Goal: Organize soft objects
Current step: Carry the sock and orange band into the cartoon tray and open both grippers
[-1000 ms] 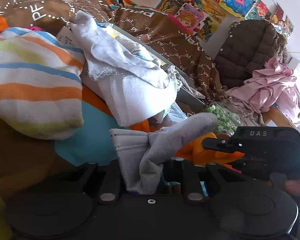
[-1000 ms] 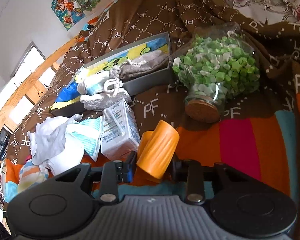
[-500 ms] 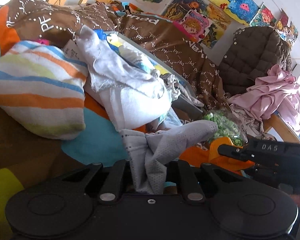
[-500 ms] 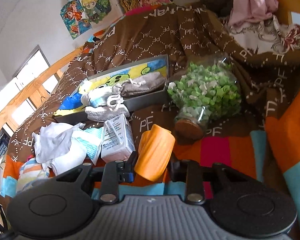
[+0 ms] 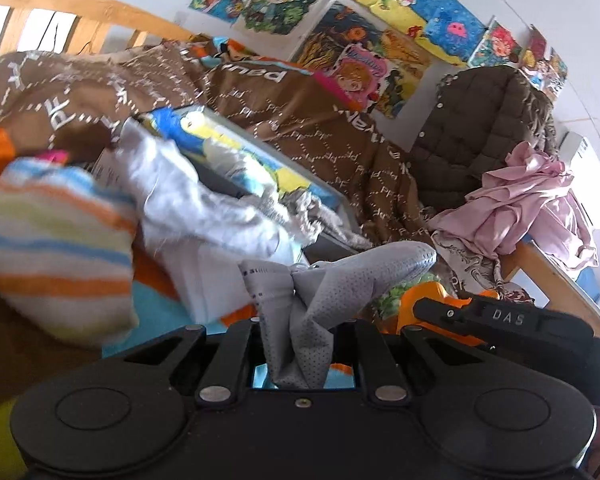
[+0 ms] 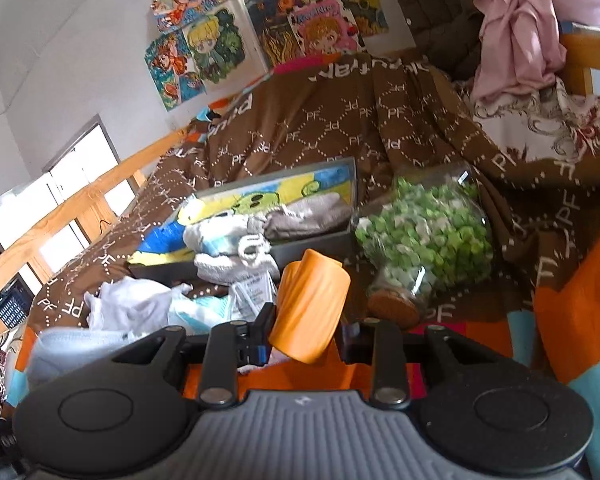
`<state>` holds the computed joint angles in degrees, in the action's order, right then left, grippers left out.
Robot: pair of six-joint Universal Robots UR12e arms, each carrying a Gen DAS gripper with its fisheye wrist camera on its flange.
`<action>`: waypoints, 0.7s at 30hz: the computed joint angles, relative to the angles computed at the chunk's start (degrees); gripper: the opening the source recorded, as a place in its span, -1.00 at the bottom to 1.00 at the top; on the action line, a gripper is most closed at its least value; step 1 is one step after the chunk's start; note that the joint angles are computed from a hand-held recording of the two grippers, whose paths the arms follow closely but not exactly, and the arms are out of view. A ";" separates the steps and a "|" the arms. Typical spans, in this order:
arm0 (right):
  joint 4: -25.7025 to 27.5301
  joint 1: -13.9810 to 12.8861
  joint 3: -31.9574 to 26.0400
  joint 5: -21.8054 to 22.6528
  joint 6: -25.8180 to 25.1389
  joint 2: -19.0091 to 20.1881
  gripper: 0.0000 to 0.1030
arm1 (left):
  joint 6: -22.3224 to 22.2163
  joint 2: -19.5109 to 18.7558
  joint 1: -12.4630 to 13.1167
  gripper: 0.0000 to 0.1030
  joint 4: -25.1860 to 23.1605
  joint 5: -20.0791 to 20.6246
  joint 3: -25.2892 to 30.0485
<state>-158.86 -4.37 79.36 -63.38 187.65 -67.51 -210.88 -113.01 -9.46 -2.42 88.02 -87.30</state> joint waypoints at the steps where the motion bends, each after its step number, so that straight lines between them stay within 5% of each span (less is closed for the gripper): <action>1: -1.21 0.17 -0.39 -0.28 0.04 0.45 -0.36 | 0.57 -0.22 0.20 -0.77 0.15 -0.35 0.54; 7: -8.60 0.20 -5.03 4.09 5.89 5.18 -0.35 | 3.10 -2.31 1.39 -0.77 -1.08 -1.73 5.50; 11: -13.22 0.55 -10.85 6.67 9.91 10.02 -0.35 | 0.65 -5.12 2.73 -0.77 -2.48 -3.38 10.79; 21: -5.83 2.08 -24.58 5.40 5.45 19.04 -0.31 | 3.37 -15.60 4.50 -0.77 -13.44 -3.54 30.09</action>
<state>-164.70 -2.28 54.78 -57.98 193.10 -48.47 -207.51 -128.61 -4.96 -15.87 84.48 -57.21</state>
